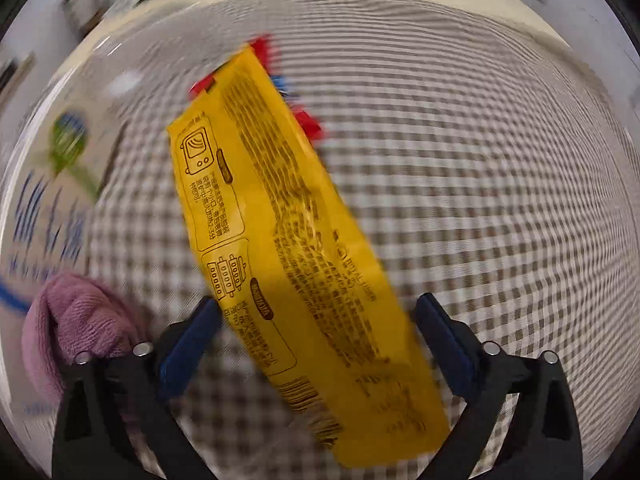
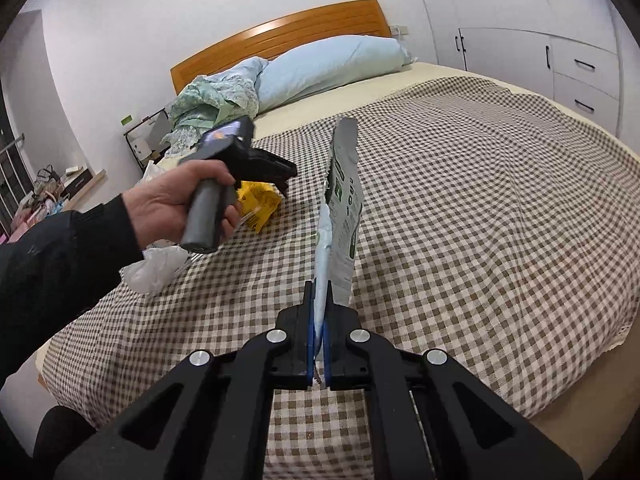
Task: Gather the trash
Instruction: 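Grasp the white paper packet with the right tool while the left tool grasps the yellow snack bag, then carry the white packet and yellow bag to the wastebasket and release both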
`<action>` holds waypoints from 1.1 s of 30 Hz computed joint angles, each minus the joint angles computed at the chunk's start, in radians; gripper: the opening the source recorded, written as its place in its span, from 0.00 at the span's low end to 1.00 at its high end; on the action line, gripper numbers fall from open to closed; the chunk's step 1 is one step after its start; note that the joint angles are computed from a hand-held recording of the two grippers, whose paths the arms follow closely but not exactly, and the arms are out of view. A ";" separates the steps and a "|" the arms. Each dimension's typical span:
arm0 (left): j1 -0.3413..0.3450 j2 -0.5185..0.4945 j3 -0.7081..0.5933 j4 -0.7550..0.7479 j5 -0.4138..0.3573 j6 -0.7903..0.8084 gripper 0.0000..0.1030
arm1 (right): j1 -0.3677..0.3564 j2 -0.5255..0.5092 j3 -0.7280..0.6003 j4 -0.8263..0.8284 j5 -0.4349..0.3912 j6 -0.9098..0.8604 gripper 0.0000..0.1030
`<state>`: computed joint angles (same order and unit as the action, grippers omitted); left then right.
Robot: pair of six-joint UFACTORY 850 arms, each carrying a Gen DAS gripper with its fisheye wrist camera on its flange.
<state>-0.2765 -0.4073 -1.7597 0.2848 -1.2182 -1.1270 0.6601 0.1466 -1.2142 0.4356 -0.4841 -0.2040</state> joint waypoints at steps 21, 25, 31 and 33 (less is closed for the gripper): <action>-0.289 0.504 0.110 0.317 0.379 -0.087 0.41 | -0.033 0.159 -0.042 -0.120 -0.131 0.177 0.03; -0.449 0.550 0.130 0.397 0.240 -0.172 0.41 | -0.011 0.229 -0.022 -0.188 -0.173 0.239 0.03; -0.691 0.569 0.201 0.474 0.078 -0.334 0.41 | -0.003 0.365 0.087 -0.265 -0.231 0.320 0.03; -0.760 0.537 0.207 0.441 0.059 -0.370 0.41 | -0.034 0.423 0.151 -0.255 -0.271 0.316 0.03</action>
